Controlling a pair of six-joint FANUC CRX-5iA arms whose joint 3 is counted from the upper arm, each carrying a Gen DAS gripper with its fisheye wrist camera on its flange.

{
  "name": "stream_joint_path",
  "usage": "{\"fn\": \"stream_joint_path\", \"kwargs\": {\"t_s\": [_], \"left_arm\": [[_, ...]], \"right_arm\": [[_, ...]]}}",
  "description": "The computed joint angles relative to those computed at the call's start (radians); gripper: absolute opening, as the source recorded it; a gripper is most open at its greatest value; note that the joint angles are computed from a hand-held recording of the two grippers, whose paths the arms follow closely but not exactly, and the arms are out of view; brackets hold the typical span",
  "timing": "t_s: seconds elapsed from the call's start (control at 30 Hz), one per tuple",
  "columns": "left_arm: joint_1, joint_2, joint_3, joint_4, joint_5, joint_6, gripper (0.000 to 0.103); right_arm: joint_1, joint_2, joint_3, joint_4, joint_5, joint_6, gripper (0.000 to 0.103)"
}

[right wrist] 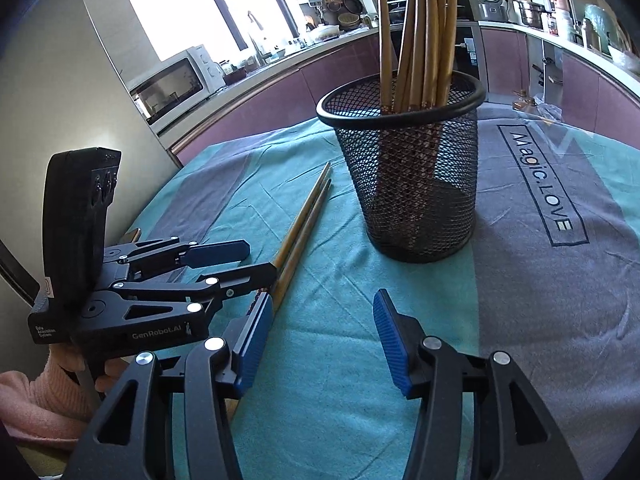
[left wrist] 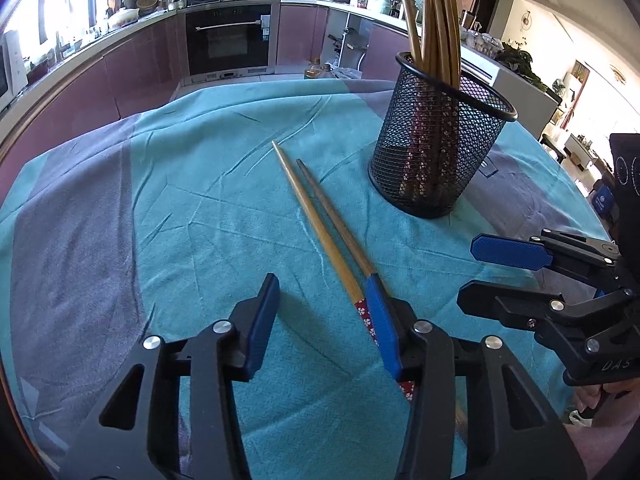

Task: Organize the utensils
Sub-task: 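Withdraw both open tools from the cup toward the two chopsticks on the cloth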

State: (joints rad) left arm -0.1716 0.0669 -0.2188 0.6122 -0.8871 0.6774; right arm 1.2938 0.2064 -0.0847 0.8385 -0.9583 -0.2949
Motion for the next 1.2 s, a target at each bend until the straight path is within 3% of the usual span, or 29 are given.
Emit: {"fn": "stream_joint_path", "kwargs": {"t_s": [0.27, 0.4, 0.7, 0.9, 1.2], "left_arm": [[0.016, -0.002, -0.013, 0.03, -0.027, -0.02, 0.037], [0.037, 0.007, -0.016, 0.065, -0.063, -0.035, 0.031], [0.056, 0.011, -0.026, 0.094, -0.091, -0.049, 0.021], [0.064, 0.0, -0.047, 0.112, -0.101, -0.071, 0.02], [0.057, 0.01, -0.035, 0.125, -0.085, -0.083, 0.024]], "right_arm": [[-0.013, 0.043, 0.066, -0.036, -0.006, 0.085, 0.05], [-0.023, 0.068, 0.103, -0.063, -0.009, 0.126, 0.041], [-0.041, 0.125, 0.192, -0.131, -0.038, 0.213, 0.032], [-0.039, 0.143, 0.219, -0.137, -0.078, 0.233, 0.026], [-0.028, 0.134, 0.216, -0.138, -0.128, 0.211, 0.026]]}}
